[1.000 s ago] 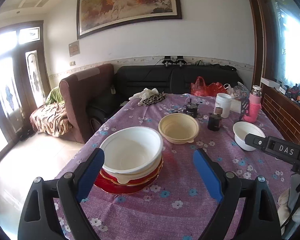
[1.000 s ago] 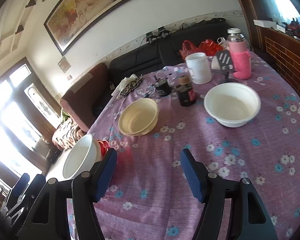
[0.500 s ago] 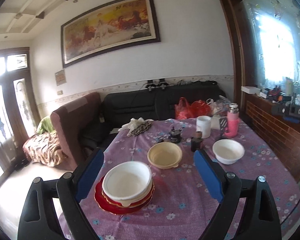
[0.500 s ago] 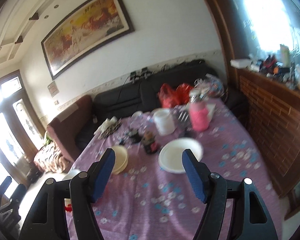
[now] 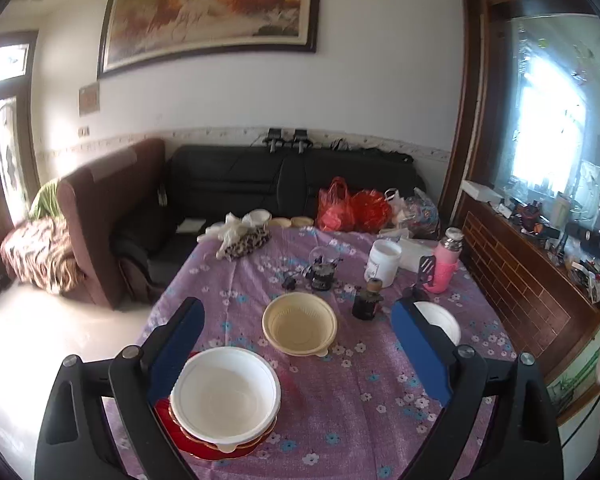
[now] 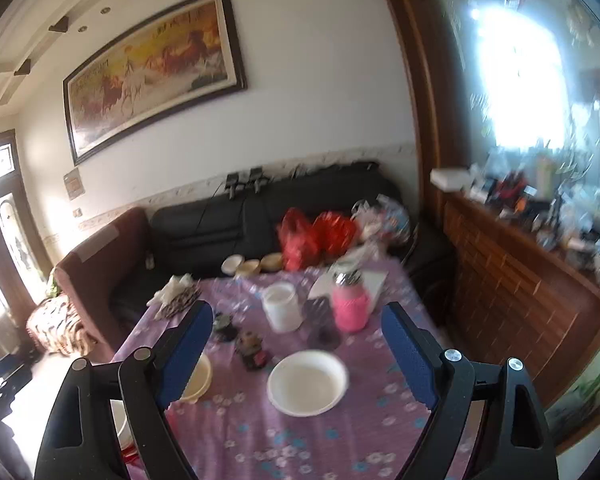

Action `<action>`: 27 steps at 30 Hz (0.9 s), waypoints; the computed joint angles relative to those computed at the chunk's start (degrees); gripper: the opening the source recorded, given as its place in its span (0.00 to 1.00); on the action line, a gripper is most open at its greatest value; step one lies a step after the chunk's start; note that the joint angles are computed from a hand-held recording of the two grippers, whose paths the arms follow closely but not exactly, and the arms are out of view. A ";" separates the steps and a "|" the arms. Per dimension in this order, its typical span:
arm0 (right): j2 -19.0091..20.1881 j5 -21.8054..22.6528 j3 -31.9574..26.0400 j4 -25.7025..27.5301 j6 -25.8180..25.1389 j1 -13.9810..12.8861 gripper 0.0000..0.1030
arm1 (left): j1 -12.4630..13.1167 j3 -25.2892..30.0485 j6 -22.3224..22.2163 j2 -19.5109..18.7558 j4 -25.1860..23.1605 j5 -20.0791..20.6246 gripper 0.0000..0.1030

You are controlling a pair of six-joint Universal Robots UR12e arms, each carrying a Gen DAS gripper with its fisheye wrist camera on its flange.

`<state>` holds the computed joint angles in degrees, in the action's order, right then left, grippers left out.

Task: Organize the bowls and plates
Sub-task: 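Withdraw both grippers and move toward the cream plastic plate, then close the right gripper on the cream plate rim while the left gripper grasps it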

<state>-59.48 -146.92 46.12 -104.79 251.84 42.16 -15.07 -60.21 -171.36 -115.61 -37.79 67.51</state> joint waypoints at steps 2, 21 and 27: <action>0.53 6.60 2.30 -5.45 -1.96 -1.92 0.87 | -0.64 3.49 -0.02 -2.92 -5.54 1.45 0.92; 22.60 44.97 -12.94 -18.57 -6.91 -12.83 0.75 | -1.15 13.60 -4.80 -12.84 -18.43 3.49 0.92; 23.28 49.22 -11.85 -19.82 -3.17 -13.61 0.13 | -1.37 14.64 -4.90 -13.99 -20.03 3.34 0.92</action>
